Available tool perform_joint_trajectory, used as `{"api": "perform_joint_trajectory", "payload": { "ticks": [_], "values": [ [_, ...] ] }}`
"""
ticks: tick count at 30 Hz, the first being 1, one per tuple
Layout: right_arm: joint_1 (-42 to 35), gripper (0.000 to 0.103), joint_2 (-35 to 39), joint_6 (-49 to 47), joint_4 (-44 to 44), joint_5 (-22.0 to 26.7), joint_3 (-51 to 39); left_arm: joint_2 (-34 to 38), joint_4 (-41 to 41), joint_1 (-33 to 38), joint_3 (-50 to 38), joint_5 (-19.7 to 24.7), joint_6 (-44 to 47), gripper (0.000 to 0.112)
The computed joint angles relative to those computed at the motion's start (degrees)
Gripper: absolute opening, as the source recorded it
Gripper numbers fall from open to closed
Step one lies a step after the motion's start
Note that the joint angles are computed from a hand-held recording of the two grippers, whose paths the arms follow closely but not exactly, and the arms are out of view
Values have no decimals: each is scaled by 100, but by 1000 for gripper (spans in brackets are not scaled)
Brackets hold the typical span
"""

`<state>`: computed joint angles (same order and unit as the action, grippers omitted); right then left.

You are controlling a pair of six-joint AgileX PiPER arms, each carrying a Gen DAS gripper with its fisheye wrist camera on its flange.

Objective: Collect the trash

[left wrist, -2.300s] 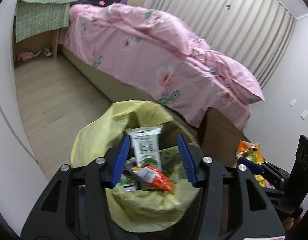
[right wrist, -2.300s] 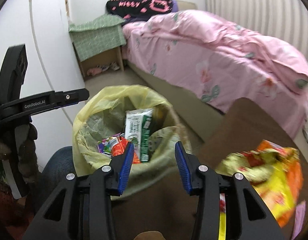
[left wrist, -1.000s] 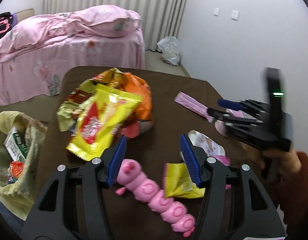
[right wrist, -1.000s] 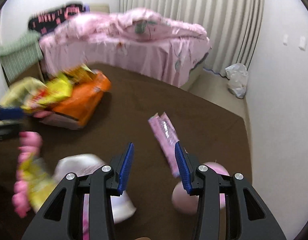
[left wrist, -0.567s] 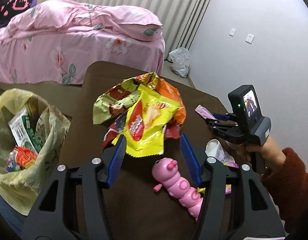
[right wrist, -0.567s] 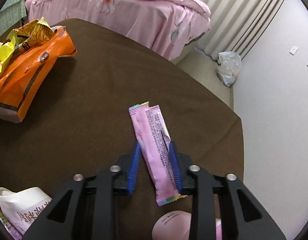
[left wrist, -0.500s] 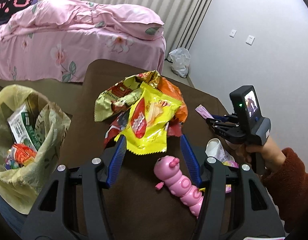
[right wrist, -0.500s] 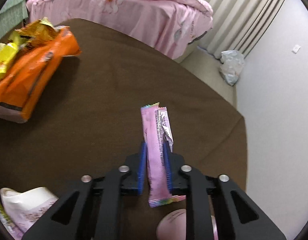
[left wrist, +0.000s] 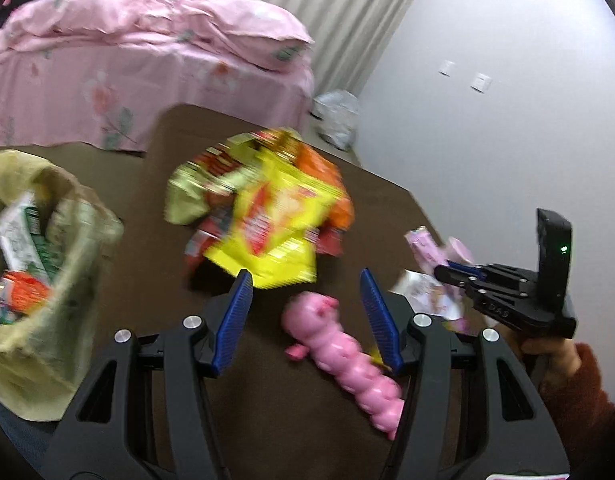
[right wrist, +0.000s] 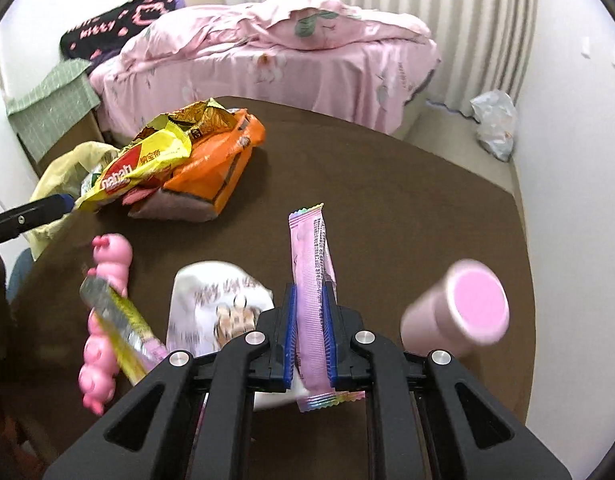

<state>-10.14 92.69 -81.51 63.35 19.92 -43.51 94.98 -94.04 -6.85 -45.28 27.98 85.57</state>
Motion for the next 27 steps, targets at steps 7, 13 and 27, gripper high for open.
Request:
{"api": "perform_joint_trajectory", "payload": {
  "ticks": [7,13,27],
  "values": [
    [-909,13,-269,-1272,1169,394,808,-13,784,-713,-122,-215,-637,53],
    [-1469,13,-243,-2208,1865,686,1277,-114,2011,-1349,-248,-453,-1829,53],
    [-3162,41,-217,-3481,2302,1936,1842,732,3704,-2249,-1080,-215,-4281,59]
  ]
}}
